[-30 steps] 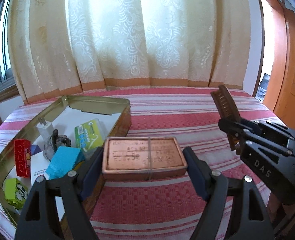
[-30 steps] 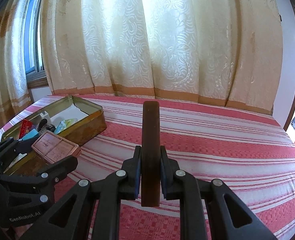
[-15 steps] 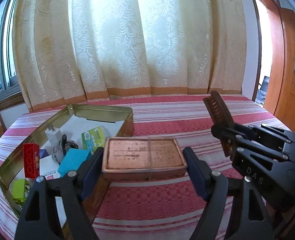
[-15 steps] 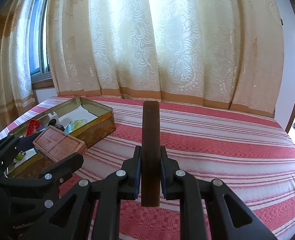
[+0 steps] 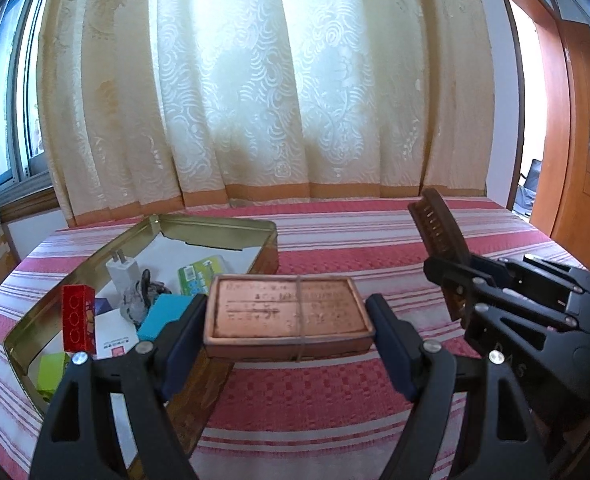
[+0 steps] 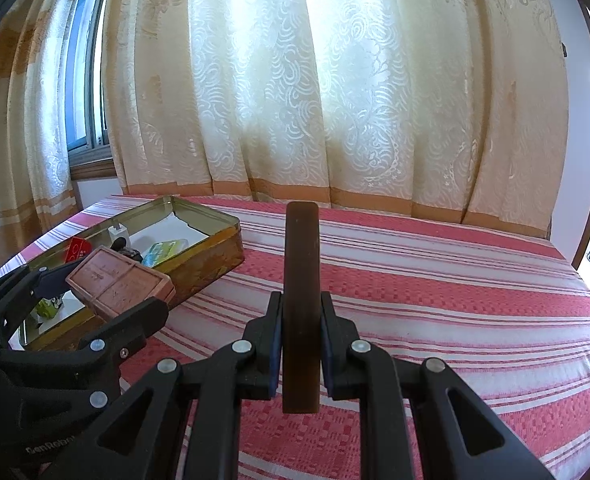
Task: Organize rigid objects
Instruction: 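Carry the copper box over the tin tray with the left gripper while the right carries the comb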
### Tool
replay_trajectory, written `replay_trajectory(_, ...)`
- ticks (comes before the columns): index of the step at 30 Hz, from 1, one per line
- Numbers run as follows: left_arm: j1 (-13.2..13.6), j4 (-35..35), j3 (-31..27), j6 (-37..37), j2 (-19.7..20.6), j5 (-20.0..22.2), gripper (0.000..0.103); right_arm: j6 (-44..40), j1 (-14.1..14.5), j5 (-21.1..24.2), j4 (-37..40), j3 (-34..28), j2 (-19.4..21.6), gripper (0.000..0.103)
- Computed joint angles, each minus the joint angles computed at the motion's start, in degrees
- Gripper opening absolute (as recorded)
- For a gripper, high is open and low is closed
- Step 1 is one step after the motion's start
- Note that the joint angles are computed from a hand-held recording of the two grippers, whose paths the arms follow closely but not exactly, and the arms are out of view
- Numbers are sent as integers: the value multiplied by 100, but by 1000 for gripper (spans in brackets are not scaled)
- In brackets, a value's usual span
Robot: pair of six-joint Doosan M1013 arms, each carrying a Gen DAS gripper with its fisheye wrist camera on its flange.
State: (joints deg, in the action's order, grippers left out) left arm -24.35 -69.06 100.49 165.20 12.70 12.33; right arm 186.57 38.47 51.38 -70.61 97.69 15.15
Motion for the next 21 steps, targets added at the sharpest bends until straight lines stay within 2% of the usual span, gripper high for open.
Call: replay_trajectory(21,111,-1019,140,985,-86,15,79,60,60,-29,-96,-6,4,18)
